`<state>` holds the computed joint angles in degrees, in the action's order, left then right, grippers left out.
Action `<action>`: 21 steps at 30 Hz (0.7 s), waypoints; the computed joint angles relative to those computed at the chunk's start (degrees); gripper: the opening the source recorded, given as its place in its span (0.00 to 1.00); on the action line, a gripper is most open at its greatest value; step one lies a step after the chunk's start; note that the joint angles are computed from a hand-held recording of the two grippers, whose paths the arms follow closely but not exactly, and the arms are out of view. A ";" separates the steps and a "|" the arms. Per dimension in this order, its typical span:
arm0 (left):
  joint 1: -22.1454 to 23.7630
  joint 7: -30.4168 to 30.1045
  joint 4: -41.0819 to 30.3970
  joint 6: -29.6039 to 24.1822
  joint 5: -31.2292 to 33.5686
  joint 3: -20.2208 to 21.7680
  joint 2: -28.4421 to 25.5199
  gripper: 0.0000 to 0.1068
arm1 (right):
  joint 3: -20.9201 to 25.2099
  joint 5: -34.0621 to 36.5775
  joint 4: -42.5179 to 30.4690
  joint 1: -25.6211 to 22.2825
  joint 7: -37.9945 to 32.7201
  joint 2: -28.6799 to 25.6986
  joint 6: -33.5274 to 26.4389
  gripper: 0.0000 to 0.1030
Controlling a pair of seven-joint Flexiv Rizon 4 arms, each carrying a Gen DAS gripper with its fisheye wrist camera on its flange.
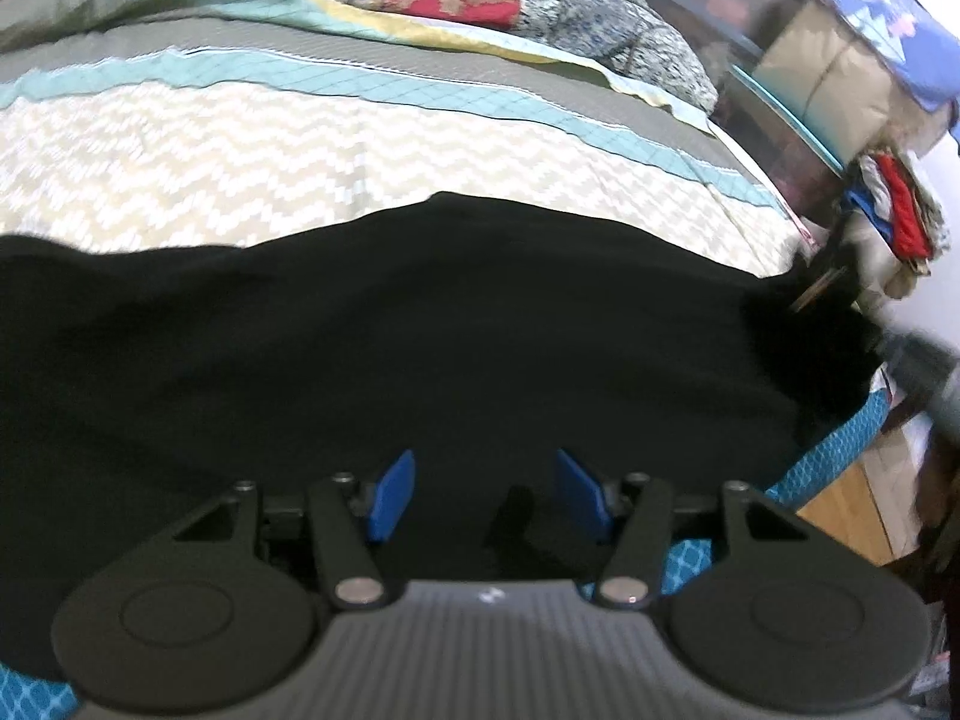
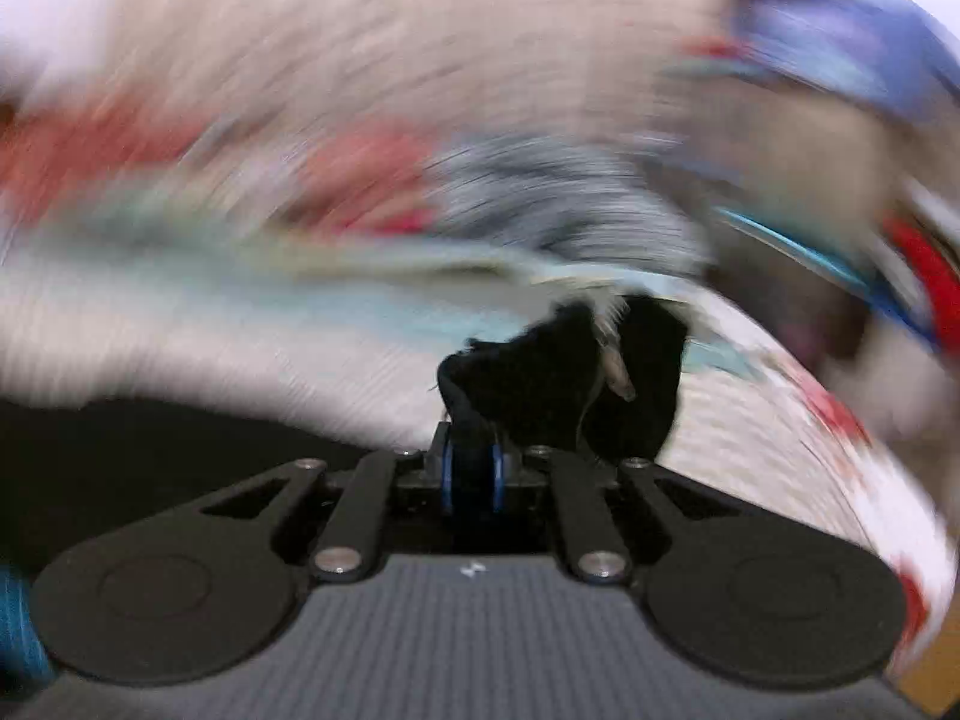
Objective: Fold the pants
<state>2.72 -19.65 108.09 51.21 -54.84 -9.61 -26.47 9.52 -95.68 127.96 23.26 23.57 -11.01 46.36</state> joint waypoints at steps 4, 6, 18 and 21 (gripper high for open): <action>1.16 0.12 0.29 -0.90 -1.00 0.46 0.32 0.50 | 0.24 9.59 -5.38 4.23 -15.63 -8.93 0.77 0.21; 1.86 0.58 0.52 -1.72 -1.84 0.68 0.70 0.51 | -0.27 11.02 -6.35 7.90 -20.01 -9.85 -5.49 0.25; 3.26 -1.83 0.42 -3.97 -2.07 3.33 0.14 0.51 | -1.50 0.26 -2.46 0.27 15.05 -2.64 6.19 0.35; 3.24 -6.15 -0.70 -3.74 1.58 3.84 -0.95 0.45 | -1.07 15.21 -4.11 -0.30 13.80 -7.78 8.89 0.33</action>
<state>5.96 -25.80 107.38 47.47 -53.26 -5.77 -27.42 8.45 -80.48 123.84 22.96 37.37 -18.79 55.26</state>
